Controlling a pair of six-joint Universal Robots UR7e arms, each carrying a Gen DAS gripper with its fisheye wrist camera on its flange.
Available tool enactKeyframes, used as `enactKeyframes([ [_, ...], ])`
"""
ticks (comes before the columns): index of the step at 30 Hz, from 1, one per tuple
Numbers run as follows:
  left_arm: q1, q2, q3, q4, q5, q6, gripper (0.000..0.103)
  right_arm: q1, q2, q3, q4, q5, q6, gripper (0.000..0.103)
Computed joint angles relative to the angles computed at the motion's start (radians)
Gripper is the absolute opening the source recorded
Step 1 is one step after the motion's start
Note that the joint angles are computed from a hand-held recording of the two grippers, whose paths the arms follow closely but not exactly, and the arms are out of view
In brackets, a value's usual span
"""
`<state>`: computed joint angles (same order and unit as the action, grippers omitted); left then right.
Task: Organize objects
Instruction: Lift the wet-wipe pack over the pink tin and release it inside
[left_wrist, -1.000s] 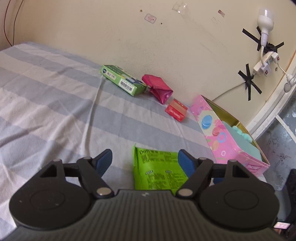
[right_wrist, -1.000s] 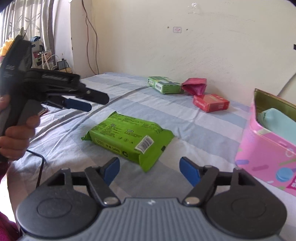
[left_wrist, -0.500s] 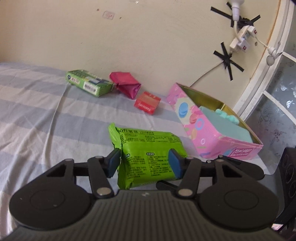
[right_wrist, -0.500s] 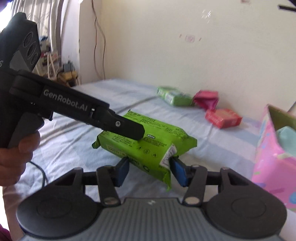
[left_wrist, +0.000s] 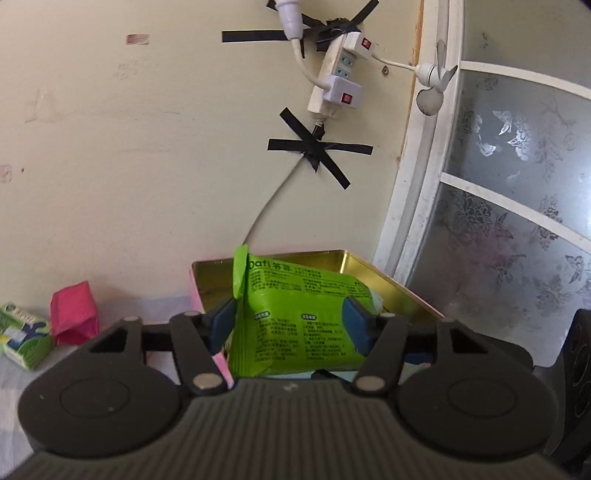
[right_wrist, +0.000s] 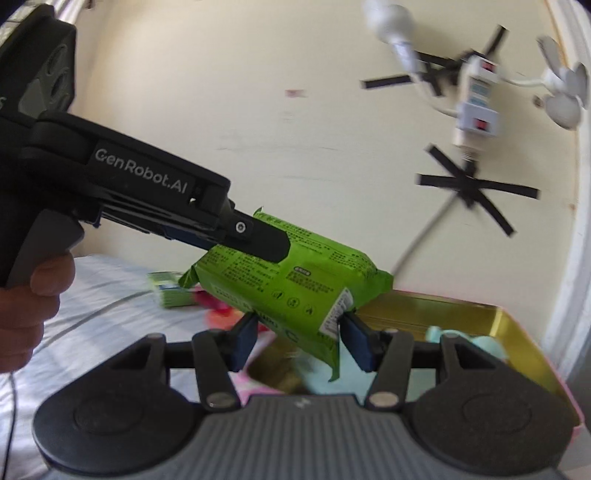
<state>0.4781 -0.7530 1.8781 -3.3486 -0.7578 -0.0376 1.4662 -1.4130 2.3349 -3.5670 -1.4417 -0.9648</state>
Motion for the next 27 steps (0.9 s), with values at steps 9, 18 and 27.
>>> enactKeyframes([
  [9, 0.031, 0.025, -0.01, 0.069, 0.073, -0.132, 0.073, -0.075, 0.076, -0.079, -0.084, -0.042, 0.108, 0.068],
  [18, -0.02, -0.066, 0.174, 0.033, 0.192, -0.224, 0.074, -0.126, 0.053, 0.078, -0.333, 0.102, 0.173, 0.07],
  [27, -0.083, -0.102, 0.245, 0.241, 0.26, -0.398, 0.074, -0.207, -0.002, 0.215, -0.506, 0.173, 0.361, 0.071],
])
